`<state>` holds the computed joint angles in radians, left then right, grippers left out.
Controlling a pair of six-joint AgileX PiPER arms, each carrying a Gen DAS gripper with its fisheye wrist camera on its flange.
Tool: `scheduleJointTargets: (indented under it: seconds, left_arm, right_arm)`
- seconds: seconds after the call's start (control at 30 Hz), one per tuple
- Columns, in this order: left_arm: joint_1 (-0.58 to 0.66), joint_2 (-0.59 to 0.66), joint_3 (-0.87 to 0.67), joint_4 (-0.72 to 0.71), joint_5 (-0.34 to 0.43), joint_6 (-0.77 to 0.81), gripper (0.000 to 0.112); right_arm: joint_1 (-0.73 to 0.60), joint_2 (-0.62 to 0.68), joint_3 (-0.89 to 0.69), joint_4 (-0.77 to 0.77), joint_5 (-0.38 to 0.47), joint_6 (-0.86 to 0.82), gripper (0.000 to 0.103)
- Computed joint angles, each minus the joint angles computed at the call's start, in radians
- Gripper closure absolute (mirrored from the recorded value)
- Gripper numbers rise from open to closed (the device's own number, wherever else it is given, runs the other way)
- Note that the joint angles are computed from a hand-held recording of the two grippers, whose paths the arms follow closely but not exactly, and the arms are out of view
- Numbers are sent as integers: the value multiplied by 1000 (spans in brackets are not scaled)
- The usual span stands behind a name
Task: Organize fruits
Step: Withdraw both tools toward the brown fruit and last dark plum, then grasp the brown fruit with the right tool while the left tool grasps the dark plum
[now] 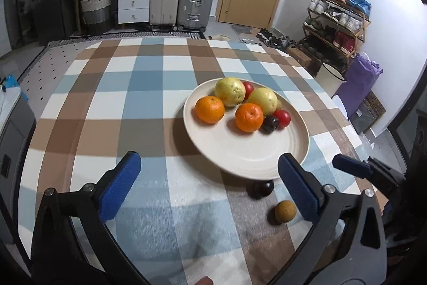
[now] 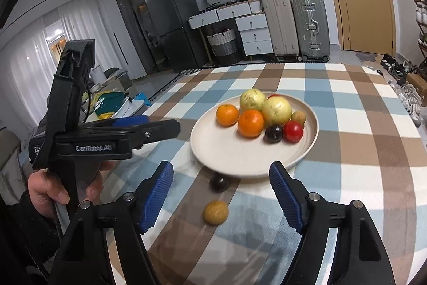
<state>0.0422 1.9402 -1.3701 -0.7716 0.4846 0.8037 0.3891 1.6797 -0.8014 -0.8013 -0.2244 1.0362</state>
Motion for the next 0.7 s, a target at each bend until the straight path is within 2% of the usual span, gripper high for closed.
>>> scheduleJointTargets:
  seconds: [0.3,0.47,0.63,0.7]
  left_arm:
    - [6,-51,149,-102,-49,118,10]
    - [20,-60,218,-208,-74,215,10]
    - [64,-48,242,-317,-34,314,10]
    - [78,-49,254,-349,-32,338,10]
  right_arm:
    - [28,38,33,25,-11,-6,27]
    - [41,66,23,-35,2,62,27]
    - [53,80,12,-1,28,37,27]
    - [59,86,2,-37,38,67,29]
